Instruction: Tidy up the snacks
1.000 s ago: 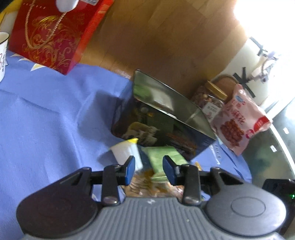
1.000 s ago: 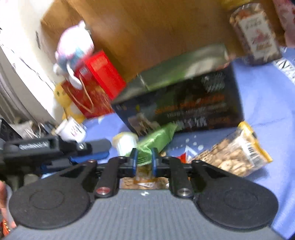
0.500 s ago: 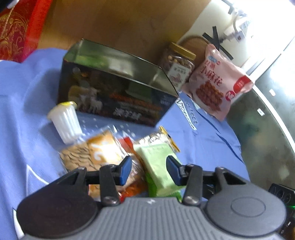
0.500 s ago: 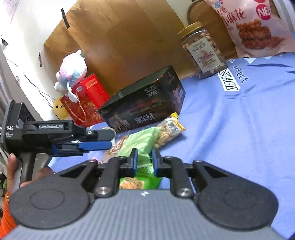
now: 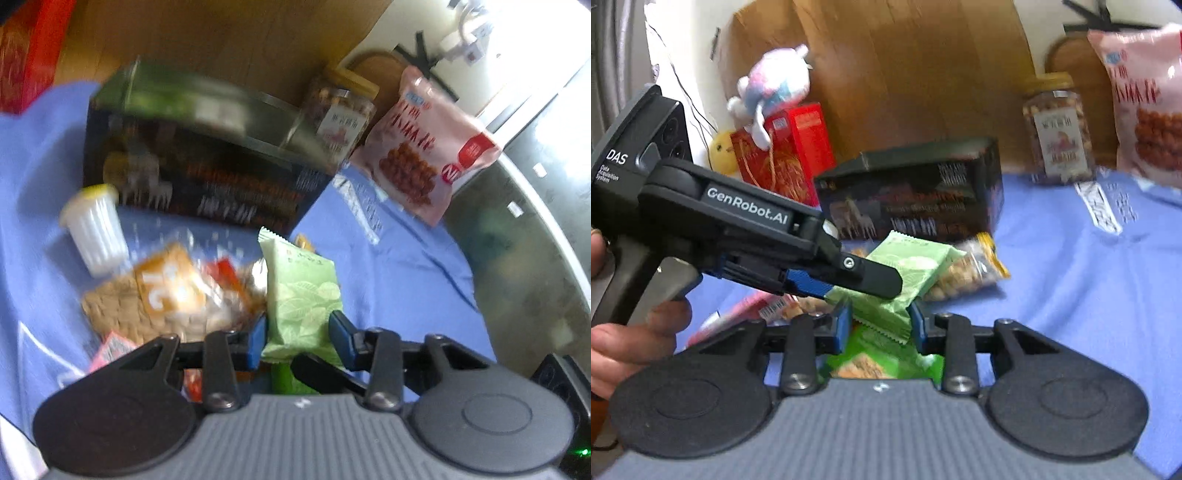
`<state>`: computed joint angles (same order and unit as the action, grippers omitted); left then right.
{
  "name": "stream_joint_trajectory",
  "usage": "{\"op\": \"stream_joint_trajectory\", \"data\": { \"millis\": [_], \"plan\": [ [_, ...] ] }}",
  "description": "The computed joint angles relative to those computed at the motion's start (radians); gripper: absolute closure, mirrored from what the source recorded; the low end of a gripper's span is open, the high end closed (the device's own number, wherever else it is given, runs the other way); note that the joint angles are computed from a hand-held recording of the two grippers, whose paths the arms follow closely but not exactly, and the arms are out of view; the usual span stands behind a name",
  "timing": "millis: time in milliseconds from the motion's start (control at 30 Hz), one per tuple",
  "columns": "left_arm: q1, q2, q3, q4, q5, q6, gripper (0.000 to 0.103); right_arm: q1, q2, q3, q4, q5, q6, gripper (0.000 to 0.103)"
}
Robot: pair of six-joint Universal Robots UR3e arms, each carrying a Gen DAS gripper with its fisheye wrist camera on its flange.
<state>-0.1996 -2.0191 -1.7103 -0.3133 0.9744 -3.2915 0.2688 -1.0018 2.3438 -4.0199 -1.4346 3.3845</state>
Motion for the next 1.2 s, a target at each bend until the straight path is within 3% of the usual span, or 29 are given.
{"op": "stream_joint_trajectory", "data": {
  "millis": [167,267,367,400,433,467,533,633,767,867,967,1033,1067,1200],
  "plan": [
    [0.011,-0.012,0.124,-0.001,0.033,-0.009,0.066,0.006,-0.001,-0.112,0.022,-0.028,-0.03,0.067],
    [0.016,-0.091,0.278,0.01,0.099,-0.052,0.06,0.003,0.002,-0.281,0.17,-0.019,-0.041,0.067],
    [-0.006,-0.196,0.477,-0.059,0.265,-0.1,0.055,0.027,0.094,-0.552,0.33,-0.041,-0.025,0.062],
    [-0.004,-0.201,0.487,-0.064,0.285,-0.126,0.055,0.035,0.115,-0.625,0.403,-0.059,-0.038,0.062],
    [0.012,-0.189,0.455,-0.033,0.249,-0.139,0.055,0.034,0.116,-0.657,0.46,-0.083,-0.05,0.062],
    [0.036,-0.166,0.387,0.034,0.19,-0.145,0.055,0.037,0.116,-0.647,0.451,-0.117,-0.025,0.061],
    [0.043,-0.125,0.284,0.108,0.16,-0.134,0.054,0.017,0.101,-0.501,0.282,-0.102,0.038,0.061],
    [0.014,-0.113,0.231,0.104,0.137,-0.097,0.054,-0.084,0.019,-0.212,0.12,-0.072,0.147,0.06],
    [-0.023,-0.15,0.244,0.019,0.105,-0.087,0.054,-0.283,0.058,0.037,-0.067,0.15,0.318,0.06],
    [-0.045,-0.185,0.258,-0.021,0.116,-0.101,0.054,-0.315,0.104,0.057,-0.116,0.226,0.342,0.061],
    [-0.044,-0.2,0.246,-0.03,0.108,-0.108,0.054,-0.291,0.072,0.003,-0.001,0.268,0.303,0.063],
    [-0.052,-0.197,0.238,-0.018,0.124,-0.115,0.054,-0.222,0.032,-0.024,0.08,0.196,0.242,0.071],
    [-0.06,-0.195,0.235,-0.011,0.133,-0.119,0.054,-0.19,0.022,-0.028,0.091,0.145,0.216,0.08],
    [-0.068,-0.165,0.211,-0.003,0.141,-0.114,0.046,-0.257,0.03,0.104,-0.093,0.172,0.306,0.088]
  ]
}}
